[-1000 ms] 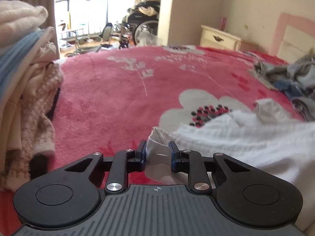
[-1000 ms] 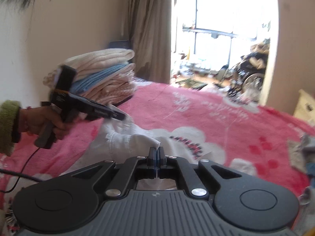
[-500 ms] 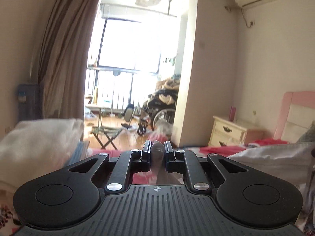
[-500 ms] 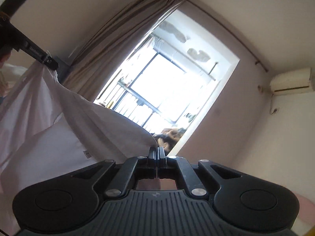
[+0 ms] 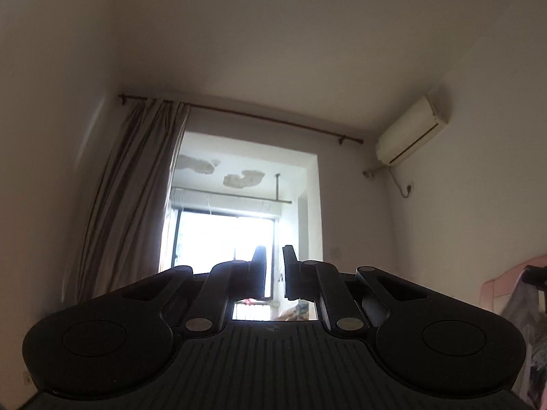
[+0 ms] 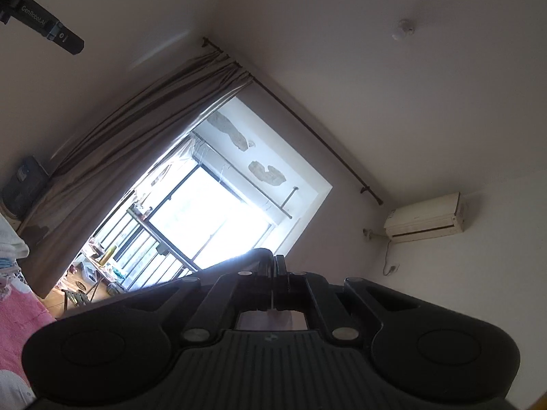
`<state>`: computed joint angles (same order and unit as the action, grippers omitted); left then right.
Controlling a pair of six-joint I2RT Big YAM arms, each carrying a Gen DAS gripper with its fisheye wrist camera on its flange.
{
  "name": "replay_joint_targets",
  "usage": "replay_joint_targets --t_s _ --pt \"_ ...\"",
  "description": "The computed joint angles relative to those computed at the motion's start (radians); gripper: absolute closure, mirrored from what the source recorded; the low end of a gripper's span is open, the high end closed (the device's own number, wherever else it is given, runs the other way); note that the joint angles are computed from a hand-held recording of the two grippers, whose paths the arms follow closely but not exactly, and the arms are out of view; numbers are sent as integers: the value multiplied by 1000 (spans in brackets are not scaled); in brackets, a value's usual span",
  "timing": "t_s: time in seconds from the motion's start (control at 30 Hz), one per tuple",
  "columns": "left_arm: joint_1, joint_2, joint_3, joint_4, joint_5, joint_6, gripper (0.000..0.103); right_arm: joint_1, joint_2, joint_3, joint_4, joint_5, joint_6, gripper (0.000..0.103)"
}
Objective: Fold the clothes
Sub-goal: 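Lift the shirt high with both grippers and shake it out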
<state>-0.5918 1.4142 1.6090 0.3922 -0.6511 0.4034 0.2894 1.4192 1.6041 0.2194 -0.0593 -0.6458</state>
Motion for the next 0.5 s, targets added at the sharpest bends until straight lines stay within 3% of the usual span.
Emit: replay_joint_targets --t_s 0.07,0.13,0.17,0.23,0.3,0.4,0.5 --pt "-23 4 15 -36 1 14 95 0 -19 -14 -4 -11 -6 102" --pt "-30 14 23 -117 16 -32 94 -2 -41 -33 -16 -24 -7 102" --pt "-29 17 26 -188 32 -85 92 -3 -53 -43 -22 -30 -8 102" --pt "-15 24 33 -373 97 -231 73 -6 -77 -73 -38 -38 -21 102" --pt "8 44 41 -549 216 -375 66 -10 -101 -101 -54 -46 -34 102" --pt "35 85 34 -709 433 -539 55 -9 -133 -135 -77 -54 -65 102" --pt "56 113 -11 -727 635 -683 45 -4 -152 -154 -93 -58 -94 102"
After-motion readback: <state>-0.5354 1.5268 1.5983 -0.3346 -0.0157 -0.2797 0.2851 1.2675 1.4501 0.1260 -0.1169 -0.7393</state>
